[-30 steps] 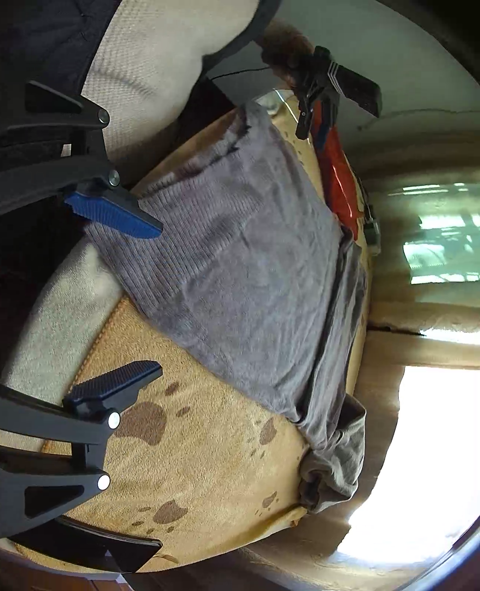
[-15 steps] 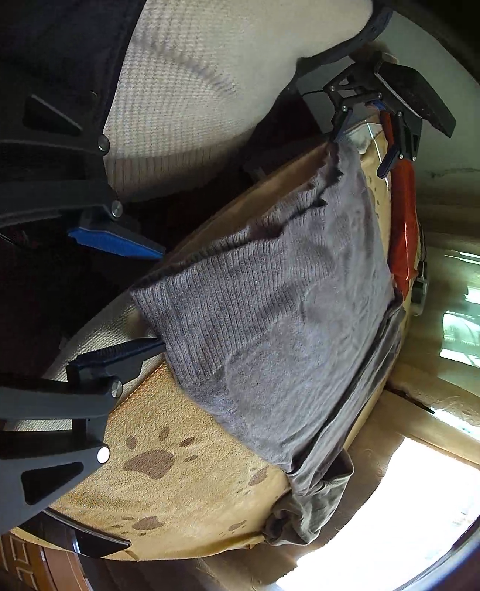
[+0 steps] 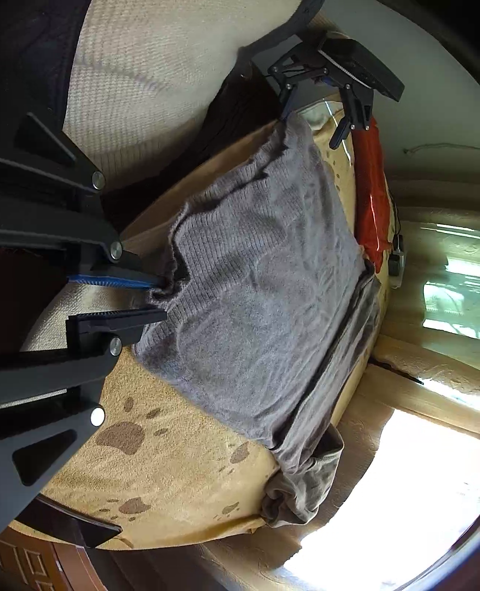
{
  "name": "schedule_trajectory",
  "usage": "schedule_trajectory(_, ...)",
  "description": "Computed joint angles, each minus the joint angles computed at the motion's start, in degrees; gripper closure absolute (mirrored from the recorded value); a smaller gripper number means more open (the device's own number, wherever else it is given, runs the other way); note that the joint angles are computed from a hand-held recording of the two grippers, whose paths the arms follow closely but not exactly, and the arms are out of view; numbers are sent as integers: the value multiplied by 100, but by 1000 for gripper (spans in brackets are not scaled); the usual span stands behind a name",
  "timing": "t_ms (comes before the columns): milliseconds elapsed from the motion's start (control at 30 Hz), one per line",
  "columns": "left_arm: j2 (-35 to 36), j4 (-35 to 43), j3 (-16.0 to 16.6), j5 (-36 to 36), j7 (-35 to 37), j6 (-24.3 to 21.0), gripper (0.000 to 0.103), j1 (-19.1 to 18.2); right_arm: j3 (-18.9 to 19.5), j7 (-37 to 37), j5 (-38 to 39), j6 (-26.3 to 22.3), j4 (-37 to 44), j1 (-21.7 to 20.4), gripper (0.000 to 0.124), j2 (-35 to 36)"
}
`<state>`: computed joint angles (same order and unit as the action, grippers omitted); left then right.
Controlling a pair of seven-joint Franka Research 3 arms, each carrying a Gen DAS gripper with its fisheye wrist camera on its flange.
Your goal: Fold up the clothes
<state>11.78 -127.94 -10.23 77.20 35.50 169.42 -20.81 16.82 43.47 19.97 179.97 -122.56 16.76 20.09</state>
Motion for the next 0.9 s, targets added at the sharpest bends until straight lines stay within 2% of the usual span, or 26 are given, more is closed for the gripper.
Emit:
schedule_trajectory(67,13,0,-8,10,3,-7,19,-16,-142,-16,-129,79,33,139,112,65)
schedule_trajectory(133,33,2,-17,-3,20,-32,19,-34,-628,177,-363,230,71,588,112,140)
schedule_trajectory(200,61,17,-22,-35,43,-64,19,-52,-856,303,-522,305,102,792,112,204)
schedule_trajectory(467,223,193,-26,-168,282,-252,19,-168,-1280,657,-878,454,251,1148,110,415)
schedule_trajectory(500,236,201,-37,-242,383,-280,19,-175,-1442,713,-914,541,223,1306,109,419)
schedule_trajectory(533,248,205,-49,-342,499,-289,19,-174,-1572,742,-945,635,190,1426,105,420)
schedule_trajectory(600,274,213,-61,-540,716,-309,19,-180,-1915,771,-945,903,89,1754,88,419)
schedule_trajectory(633,286,218,-58,-632,798,-323,19,-186,-2101,751,-900,1066,41,1928,65,431)
schedule_trajectory(667,297,223,-53,-721,874,-338,19,-192,-2177,701,-841,1211,-8,2000,48,433)
schedule_trajectory(700,307,229,-49,-810,951,-348,19,-197,-2212,633,-769,1332,-49,2034,46,433)
schedule_trajectory(767,323,239,-42,-994,1110,-357,19,-201,-1928,568,-727,1224,-39,1730,46,396)
schedule_trajectory(900,325,261,-21,-1184,1330,-448,19,-270,-469,458,-1149,883,3,258,46,406)
